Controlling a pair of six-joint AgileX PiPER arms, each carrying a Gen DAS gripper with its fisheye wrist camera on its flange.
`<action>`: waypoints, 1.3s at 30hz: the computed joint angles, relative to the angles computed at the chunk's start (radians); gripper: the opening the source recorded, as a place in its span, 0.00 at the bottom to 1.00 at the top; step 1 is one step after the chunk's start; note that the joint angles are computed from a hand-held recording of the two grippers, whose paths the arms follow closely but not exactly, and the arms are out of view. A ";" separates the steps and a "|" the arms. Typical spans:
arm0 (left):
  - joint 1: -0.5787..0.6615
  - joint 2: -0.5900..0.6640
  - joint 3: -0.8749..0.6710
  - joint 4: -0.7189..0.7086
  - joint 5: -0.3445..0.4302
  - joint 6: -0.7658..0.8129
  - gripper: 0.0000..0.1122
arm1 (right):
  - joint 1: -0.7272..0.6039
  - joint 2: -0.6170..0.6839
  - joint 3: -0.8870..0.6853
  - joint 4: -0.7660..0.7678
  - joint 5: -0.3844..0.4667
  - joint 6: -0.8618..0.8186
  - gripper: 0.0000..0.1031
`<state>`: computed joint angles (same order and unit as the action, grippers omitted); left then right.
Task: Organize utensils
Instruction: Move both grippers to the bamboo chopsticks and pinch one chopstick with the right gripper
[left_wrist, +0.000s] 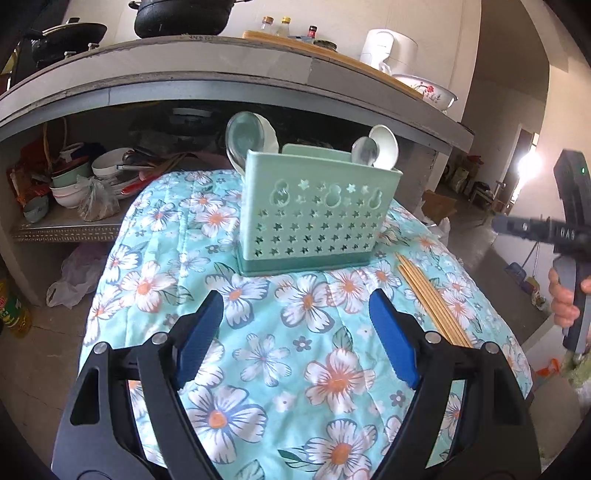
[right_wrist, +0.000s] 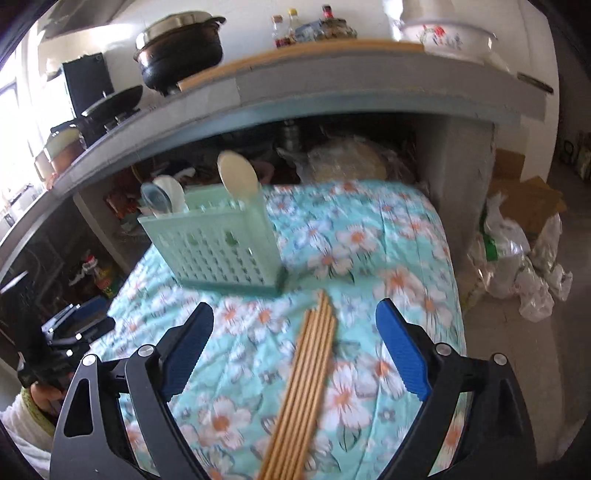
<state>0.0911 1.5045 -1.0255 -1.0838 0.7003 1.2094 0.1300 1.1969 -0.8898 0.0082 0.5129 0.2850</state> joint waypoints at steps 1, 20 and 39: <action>-0.021 0.000 0.004 0.022 -0.001 -0.028 0.69 | -0.017 -0.005 0.043 0.040 -0.003 -0.016 0.84; -0.342 0.254 -0.160 0.081 0.245 -0.263 0.31 | -0.360 0.083 0.330 0.990 0.116 -0.948 0.25; -0.374 0.542 -0.358 0.014 0.398 -0.431 0.09 | -0.547 0.312 0.320 1.275 0.345 -1.318 0.11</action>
<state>-0.2829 2.0466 -1.3836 -1.0693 1.0979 0.7789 -0.4171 1.5091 -0.5702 1.2833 0.8580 -1.0327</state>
